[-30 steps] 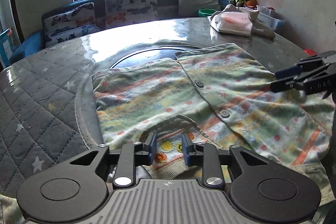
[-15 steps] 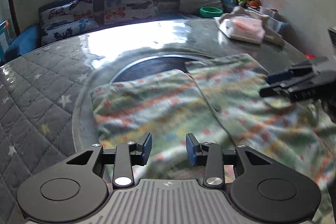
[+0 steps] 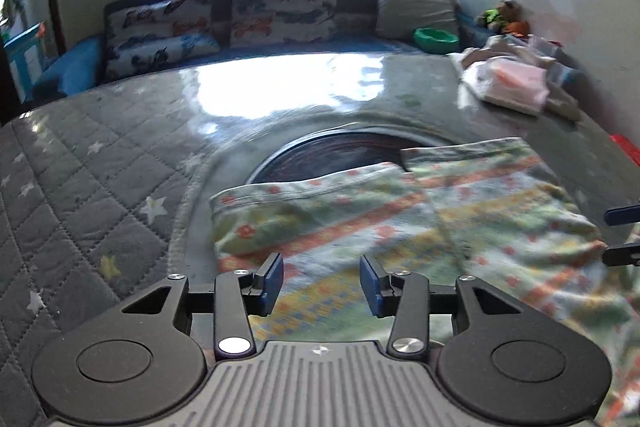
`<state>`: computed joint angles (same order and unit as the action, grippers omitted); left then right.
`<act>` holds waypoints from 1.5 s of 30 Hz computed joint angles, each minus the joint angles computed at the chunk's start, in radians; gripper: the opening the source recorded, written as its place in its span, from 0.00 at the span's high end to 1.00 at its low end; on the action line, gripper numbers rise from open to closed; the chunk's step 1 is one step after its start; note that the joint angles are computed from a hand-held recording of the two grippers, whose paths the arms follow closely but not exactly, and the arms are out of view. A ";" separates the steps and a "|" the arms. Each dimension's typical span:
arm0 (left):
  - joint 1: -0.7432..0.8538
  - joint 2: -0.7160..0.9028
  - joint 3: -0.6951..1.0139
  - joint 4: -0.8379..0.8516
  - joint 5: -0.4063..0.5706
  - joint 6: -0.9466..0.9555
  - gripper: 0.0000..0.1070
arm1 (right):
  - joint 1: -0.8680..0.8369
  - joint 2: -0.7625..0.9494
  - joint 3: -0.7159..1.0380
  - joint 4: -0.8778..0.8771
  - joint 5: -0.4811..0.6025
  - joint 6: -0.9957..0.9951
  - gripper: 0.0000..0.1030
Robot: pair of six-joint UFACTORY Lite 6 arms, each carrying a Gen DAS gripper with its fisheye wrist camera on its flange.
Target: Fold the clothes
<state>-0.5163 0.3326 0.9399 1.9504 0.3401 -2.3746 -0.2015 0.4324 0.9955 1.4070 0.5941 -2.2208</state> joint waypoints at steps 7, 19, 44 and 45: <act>-0.232 -0.116 -0.095 -0.070 0.075 -0.005 0.51 | -0.127 -0.161 -0.238 -0.068 0.055 -0.123 0.50; -0.627 -0.082 -0.124 -0.205 0.236 -0.052 0.51 | -0.233 -0.345 -0.516 -0.004 0.099 -0.391 0.50; -0.728 -0.298 -0.317 -0.204 0.217 -0.112 0.50 | -0.185 -0.396 -0.600 -0.036 0.166 -0.360 0.50; -0.720 -0.299 -0.307 -0.209 0.219 -0.095 0.50 | -0.198 -0.389 -0.598 -0.045 0.173 -0.359 0.50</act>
